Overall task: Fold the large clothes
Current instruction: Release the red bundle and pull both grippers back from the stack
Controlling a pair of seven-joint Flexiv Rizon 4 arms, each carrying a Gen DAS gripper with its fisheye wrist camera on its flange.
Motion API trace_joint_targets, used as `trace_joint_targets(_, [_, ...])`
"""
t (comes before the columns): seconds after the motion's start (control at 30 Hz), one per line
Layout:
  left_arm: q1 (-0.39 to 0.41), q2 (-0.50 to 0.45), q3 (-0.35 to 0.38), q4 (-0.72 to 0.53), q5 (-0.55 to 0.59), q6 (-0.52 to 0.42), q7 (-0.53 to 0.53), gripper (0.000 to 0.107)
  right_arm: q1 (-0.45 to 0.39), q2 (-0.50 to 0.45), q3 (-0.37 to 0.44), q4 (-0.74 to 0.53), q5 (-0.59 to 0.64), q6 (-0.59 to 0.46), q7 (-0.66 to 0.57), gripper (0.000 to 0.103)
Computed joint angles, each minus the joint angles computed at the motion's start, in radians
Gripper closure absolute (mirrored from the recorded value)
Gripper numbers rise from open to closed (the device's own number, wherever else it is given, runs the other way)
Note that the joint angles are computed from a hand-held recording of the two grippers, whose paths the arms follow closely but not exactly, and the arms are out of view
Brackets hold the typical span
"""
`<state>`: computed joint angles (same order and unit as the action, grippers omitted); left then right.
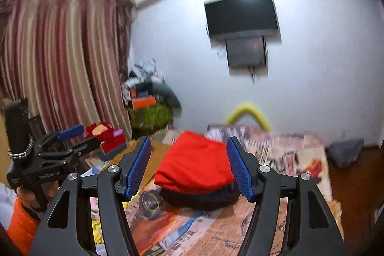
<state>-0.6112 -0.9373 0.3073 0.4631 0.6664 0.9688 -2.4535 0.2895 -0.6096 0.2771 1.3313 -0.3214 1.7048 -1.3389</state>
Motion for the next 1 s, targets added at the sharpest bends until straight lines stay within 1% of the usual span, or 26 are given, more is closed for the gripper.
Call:
trace_joint_targets(0.03, [-0.028,0.019,0.035,0.034,0.034,0.014,-0.054,0.022,0.053,0.03,-0.071,0.05,0.022,0.053,0.002,0.042])
trace_joint_targets(0.07, [-0.057,0.042,0.065,0.076,0.071,0.037,-0.109,0.022,0.078,0.041,-0.109,0.077,0.011,0.089,0.025,0.042])
trace_joint_targets(0.1, [-0.08,0.057,0.085,0.106,0.103,0.049,-0.152,0.022,0.103,0.055,-0.134,0.106,0.026,0.12,0.022,0.042])
trace_joint_targets(0.13, [-0.104,0.07,0.106,0.131,0.138,0.054,-0.194,0.022,0.119,0.058,-0.154,0.122,0.032,0.14,0.028,0.042])
trace_joint_targets(0.17, [-0.13,0.079,0.129,0.151,0.177,0.051,-0.24,0.022,0.155,0.063,-0.198,0.139,0.051,0.163,0.035,0.042])
trace_joint_targets(0.2, [-0.149,0.085,0.14,0.164,0.209,0.042,-0.273,0.022,0.19,0.063,-0.243,0.149,0.072,0.182,0.037,0.042])
trace_joint_targets(0.23, [-0.166,0.09,0.149,0.177,0.239,0.029,-0.305,0.022,0.247,0.069,-0.309,0.165,0.108,0.197,0.033,0.042])
trace_joint_targets(0.27, [-0.172,0.093,0.144,0.183,0.257,0.022,-0.322,0.021,0.278,0.07,-0.348,0.173,0.132,0.203,0.028,0.042])
trace_joint_targets(0.3, [-0.177,0.099,0.139,0.196,0.274,0.02,-0.338,0.017,0.315,0.078,-0.389,0.187,0.162,0.21,0.02,0.042])
trace_joint_targets(0.33, [-0.179,0.103,0.133,0.204,0.289,0.018,-0.355,0.014,0.35,0.076,-0.427,0.191,0.191,0.215,0.012,0.038])
trace_joint_targets(0.37, [-0.184,0.106,0.132,0.213,0.305,0.013,-0.383,0.007,0.369,0.08,-0.448,0.199,0.212,0.22,0.003,0.027])
trace_joint_targets(0.4, [-0.195,0.114,0.134,0.228,0.324,0.006,-0.407,0.006,0.389,0.086,-0.466,0.21,0.235,0.227,-0.008,0.022])
trace_joint_targets(0.43, [-0.199,0.116,0.132,0.233,0.339,-0.008,-0.424,0.006,0.426,0.081,-0.509,0.207,0.27,0.231,-0.02,0.014])
trace_joint_targets(0.5, [-0.211,0.131,0.121,0.26,0.362,-0.026,-0.443,0.005,0.49,0.085,-0.579,0.219,0.332,0.233,-0.051,0.012])
trace_joint_targets(0.53, [-0.209,0.135,0.112,0.267,0.369,-0.03,-0.45,0.005,0.513,0.081,-0.609,0.21,0.354,0.214,-0.06,0.008])
trace_joint_targets(0.57, [-0.207,0.137,0.105,0.272,0.375,-0.032,-0.461,0.005,0.521,0.087,-0.616,0.222,0.362,0.215,-0.069,0.005])
trace_joint_targets(0.6, [-0.202,0.139,0.096,0.276,0.379,-0.03,-0.47,0.005,0.521,0.09,-0.613,0.227,0.367,0.218,-0.075,0.005])
trace_joint_targets(0.67, [-0.186,0.142,0.077,0.281,0.38,-0.016,-0.475,0.005,0.504,0.096,-0.59,0.231,0.367,0.218,-0.079,0.005])
trace_joint_targets(0.83, [-0.178,0.142,0.062,0.284,0.385,-0.02,-0.475,0.005,0.477,0.101,-0.557,0.23,0.359,0.2,-0.075,0.005])
trace_joint_targets(0.93, [-0.175,0.138,0.058,0.279,0.385,-0.024,-0.47,0.005,0.497,0.104,-0.581,0.245,0.371,0.207,-0.079,0.005])
trace_joint_targets(1.0, [-0.177,0.136,0.06,0.279,0.388,-0.028,-0.472,0.005,0.496,0.109,-0.577,0.252,0.373,0.208,-0.082,0.005])
